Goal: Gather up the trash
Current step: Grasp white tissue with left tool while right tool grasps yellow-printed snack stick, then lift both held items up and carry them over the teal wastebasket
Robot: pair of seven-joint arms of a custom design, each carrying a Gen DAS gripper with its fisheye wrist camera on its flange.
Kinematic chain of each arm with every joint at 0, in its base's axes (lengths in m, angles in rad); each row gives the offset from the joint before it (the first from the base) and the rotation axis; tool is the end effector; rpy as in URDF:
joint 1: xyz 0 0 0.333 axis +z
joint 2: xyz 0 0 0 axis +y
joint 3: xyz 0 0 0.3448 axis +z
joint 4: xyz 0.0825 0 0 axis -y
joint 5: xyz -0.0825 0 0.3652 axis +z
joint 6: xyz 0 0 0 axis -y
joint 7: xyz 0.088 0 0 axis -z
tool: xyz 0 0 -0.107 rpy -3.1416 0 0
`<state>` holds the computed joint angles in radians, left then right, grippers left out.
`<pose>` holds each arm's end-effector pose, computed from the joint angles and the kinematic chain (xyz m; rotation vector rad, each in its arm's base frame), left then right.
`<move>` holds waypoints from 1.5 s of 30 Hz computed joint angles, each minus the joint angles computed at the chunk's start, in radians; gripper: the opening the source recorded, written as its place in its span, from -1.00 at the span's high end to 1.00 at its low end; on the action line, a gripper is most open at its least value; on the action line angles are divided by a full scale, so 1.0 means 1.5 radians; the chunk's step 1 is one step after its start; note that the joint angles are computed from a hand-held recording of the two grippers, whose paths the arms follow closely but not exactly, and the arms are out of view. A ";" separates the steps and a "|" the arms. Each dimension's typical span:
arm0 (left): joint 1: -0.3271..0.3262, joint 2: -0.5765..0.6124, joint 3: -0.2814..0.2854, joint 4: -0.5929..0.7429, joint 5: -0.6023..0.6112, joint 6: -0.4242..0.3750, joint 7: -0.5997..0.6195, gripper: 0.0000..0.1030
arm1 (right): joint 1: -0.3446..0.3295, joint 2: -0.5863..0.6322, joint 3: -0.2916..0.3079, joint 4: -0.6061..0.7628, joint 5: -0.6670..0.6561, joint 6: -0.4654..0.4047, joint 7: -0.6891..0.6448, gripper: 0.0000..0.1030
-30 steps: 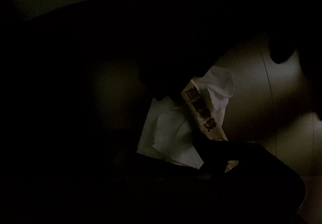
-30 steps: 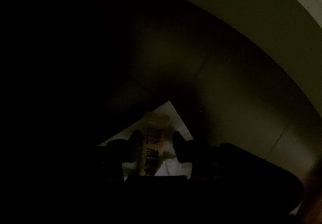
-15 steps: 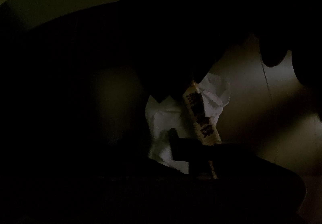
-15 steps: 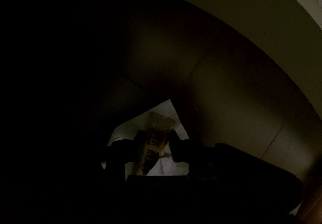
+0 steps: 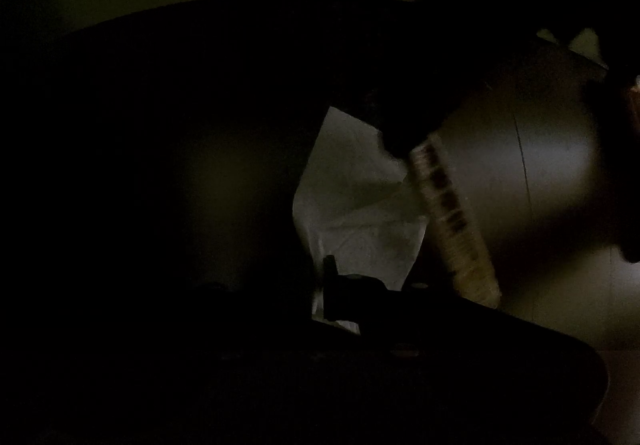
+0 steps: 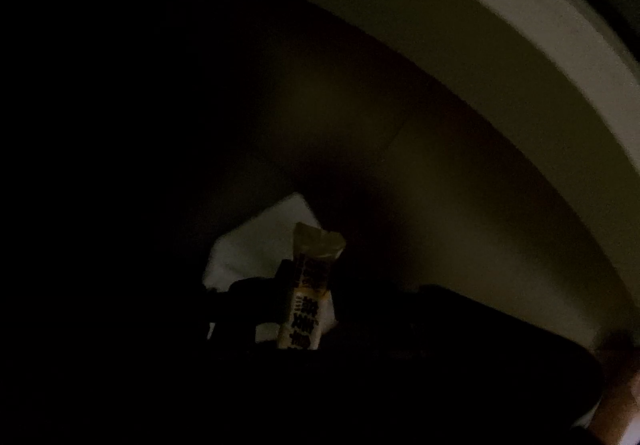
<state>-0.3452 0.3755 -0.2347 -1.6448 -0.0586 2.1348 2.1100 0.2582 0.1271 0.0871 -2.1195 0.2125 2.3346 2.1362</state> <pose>0.5673 -0.3502 0.4490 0.7726 -3.0190 0.2862 0.5255 0.1915 0.4022 -1.7033 2.4660 0.2002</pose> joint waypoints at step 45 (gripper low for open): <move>0.065 -0.281 0.006 0.128 -0.070 -0.122 -0.137 0.94 | 0.057 -0.437 0.003 -0.017 -0.148 -0.142 0.047 0.67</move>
<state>-0.2472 -0.0459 -0.2259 -1.4525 -0.1632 1.9515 1.9047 0.3432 -0.5284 0.0914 -2.1447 -0.0101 2.1219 2.2063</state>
